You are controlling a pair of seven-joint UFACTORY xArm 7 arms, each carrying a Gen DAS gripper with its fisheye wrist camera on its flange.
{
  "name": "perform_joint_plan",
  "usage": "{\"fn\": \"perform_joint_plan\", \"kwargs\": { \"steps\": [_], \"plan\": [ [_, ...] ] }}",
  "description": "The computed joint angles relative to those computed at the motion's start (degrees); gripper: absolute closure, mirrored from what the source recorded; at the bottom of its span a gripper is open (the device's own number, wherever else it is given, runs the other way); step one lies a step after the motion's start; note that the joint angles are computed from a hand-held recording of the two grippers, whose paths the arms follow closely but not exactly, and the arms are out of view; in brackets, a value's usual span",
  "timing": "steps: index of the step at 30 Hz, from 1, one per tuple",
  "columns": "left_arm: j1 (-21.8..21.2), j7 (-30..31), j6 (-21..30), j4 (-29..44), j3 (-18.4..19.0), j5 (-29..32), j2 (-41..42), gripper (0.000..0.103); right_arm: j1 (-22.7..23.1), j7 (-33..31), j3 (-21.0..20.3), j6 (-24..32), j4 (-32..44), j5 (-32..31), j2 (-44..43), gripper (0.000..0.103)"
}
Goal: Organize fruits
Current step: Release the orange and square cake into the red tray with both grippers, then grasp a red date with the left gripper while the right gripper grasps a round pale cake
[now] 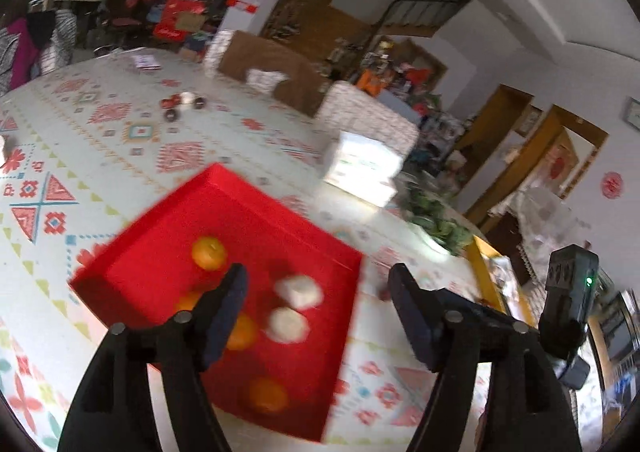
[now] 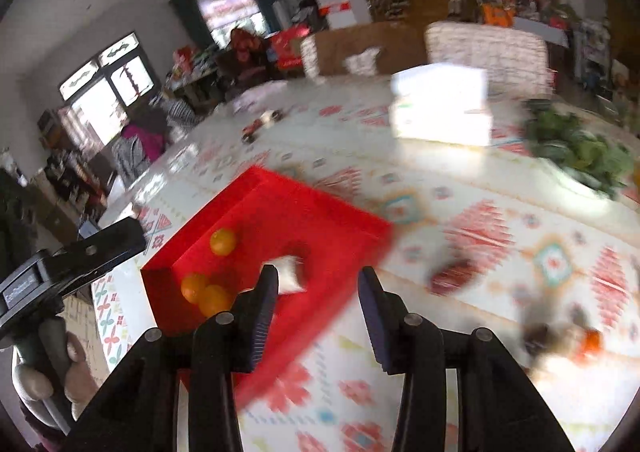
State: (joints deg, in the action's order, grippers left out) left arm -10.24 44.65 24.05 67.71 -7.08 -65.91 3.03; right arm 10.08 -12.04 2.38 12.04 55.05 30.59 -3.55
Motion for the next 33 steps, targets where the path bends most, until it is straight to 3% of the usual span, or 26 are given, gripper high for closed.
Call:
{"fn": "perform_joint_plan", "kwargs": {
  "steps": [5, 9, 13, 19, 23, 27, 28, 29, 33],
  "plan": [
    [-2.9, 2.3, 0.0, -3.4, -1.2, -2.9, -2.8, 0.029, -4.3, 5.1, -2.8, -2.1, -12.9, -5.2, -13.4, 0.047],
    [-5.2, 0.7, -0.1, -3.7, -2.1, -2.0, -1.2, 0.029, -9.0, 10.2, -4.9, -0.4, -19.3, -12.0, -19.3, 0.046],
    [-6.9, -2.0, -1.3, -4.2, -3.6, 2.0, 0.6, 0.029, -5.6, 7.9, -12.0, 0.7, -21.5, -9.6, -20.5, 0.046],
    [-9.0, -1.3, -4.6, -5.8, -5.3, 6.2, 0.9, 0.029, 6.2, -5.7, -22.4, 1.6, -15.9, 6.0, -14.1, 0.046],
    [-10.3, -0.6, -5.7, -5.6, -6.4, 9.4, 1.9, 0.031, 5.1, -6.3, -20.0, 2.6, -11.1, 9.0, -7.4, 0.046],
    [-11.7, 0.1, -7.7, -3.7, -7.9, 13.2, 4.6, 0.031, 1.1, -2.4, -15.0, 0.7, -10.0, 4.8, -4.0, 0.049],
    [-12.2, -1.2, -8.2, -3.0, -8.1, 15.5, 5.7, 0.031, 0.4, -2.8, -14.4, 0.5, -10.0, 5.0, -3.7, 0.059],
    [-12.6, -2.9, -8.5, -2.1, -8.3, 18.1, 6.8, 0.031, -1.2, -3.1, -12.9, 0.4, -10.0, 5.1, -3.3, 0.063],
    [-14.4, -9.9, -9.4, 1.1, -8.6, 28.9, 11.2, 0.038, -1.5, -10.1, -12.8, 1.1, -10.0, 12.6, -3.7, 0.064]
  ]
}}
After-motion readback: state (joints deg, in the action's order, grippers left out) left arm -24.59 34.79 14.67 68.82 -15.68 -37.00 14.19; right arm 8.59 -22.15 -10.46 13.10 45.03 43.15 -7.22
